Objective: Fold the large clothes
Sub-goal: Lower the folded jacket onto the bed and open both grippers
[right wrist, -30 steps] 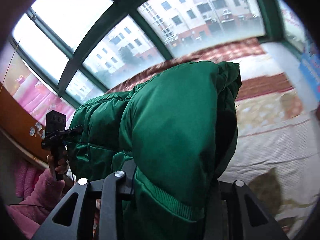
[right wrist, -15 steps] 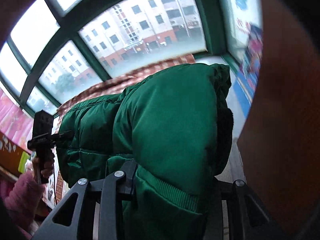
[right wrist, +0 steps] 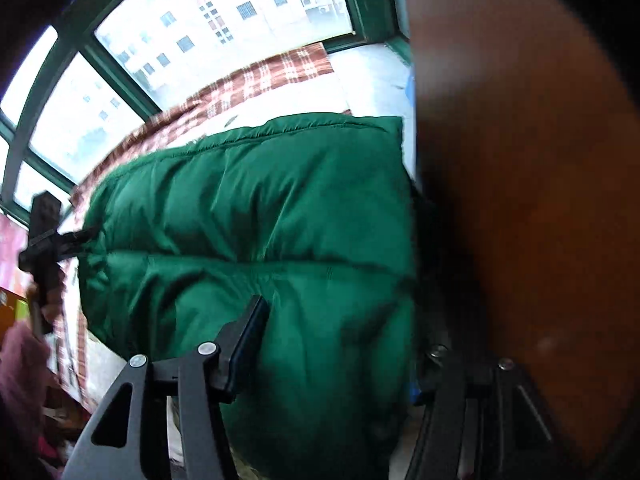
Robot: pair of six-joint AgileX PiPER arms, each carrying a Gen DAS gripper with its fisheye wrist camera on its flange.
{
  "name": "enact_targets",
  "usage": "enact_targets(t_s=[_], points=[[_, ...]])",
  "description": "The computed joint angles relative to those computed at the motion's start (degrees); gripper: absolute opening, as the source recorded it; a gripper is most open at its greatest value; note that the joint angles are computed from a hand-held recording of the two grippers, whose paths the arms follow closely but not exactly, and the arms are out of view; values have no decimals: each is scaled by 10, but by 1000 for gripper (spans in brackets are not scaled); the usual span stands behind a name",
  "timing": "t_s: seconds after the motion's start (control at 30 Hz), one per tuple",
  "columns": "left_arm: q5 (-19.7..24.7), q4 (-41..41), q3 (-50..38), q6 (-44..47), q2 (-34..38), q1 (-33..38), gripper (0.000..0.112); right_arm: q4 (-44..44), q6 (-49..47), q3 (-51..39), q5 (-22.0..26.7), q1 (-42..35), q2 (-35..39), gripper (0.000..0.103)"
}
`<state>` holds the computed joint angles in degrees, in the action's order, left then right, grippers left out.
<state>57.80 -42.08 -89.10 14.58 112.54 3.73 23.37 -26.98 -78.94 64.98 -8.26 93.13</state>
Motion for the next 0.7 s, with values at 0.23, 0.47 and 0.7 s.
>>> enact_targets(t_s=[0.23, 0.47, 0.7], points=[[-9, 69, 74, -18, -128, -4, 76, -146, 84, 78, -94, 72, -136, 63], [-64, 103, 162, -40, -239, -82, 76, -92, 115, 163, -171, 126, -200, 63], [-116, 269, 180, -183, -227, -253, 76, -168, 250, 262, -249, 212, -173, 63]])
